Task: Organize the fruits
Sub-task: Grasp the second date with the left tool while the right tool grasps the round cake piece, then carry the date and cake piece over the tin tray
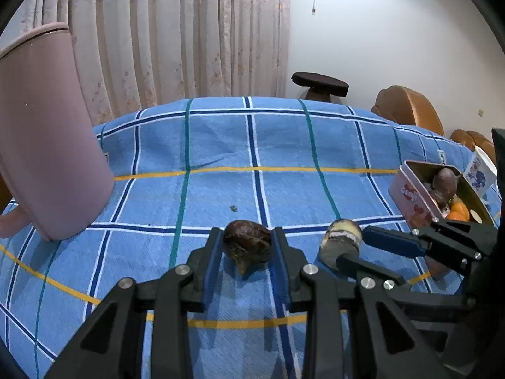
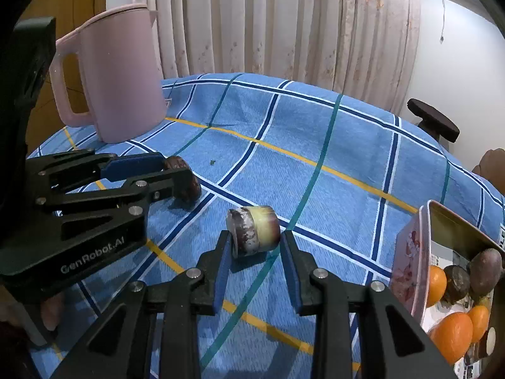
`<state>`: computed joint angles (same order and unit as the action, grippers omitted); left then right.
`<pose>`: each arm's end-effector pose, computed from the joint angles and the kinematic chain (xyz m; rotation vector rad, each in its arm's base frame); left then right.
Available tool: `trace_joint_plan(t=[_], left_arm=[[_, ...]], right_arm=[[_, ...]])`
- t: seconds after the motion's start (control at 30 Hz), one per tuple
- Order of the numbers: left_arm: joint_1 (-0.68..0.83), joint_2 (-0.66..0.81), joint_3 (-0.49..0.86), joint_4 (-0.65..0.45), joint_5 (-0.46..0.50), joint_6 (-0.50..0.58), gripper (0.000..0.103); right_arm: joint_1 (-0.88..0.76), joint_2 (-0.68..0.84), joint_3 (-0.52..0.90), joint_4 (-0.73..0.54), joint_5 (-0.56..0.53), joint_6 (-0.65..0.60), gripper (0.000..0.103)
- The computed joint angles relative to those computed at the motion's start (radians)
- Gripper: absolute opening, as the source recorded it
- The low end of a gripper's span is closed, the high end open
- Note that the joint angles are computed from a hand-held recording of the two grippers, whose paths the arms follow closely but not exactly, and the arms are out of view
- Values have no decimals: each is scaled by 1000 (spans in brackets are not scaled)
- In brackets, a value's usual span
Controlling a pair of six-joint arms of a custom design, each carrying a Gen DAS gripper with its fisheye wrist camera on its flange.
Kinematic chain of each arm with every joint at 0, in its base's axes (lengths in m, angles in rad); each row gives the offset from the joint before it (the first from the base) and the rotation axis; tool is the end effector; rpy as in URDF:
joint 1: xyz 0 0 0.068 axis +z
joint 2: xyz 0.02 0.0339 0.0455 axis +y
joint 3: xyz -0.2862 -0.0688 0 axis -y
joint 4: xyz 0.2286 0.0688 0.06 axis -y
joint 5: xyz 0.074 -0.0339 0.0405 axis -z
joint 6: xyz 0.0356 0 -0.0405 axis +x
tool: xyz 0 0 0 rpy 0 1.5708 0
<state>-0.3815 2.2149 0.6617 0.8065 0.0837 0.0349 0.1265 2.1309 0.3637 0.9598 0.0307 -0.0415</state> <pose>0.3109 -0.1279 0.0405 0.5232 2.2704 -0.2716 0.2601 0.0320 0.0409 -0.1849 2.3705 0.0041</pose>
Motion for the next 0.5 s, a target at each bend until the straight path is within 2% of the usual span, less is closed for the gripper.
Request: trace_joint_plan(t=[0.5], left_arm=[[-41, -34, -110, 115, -34, -29, 33]], right_arm=[[-1, -8, -118, 153, 4, 3, 32]])
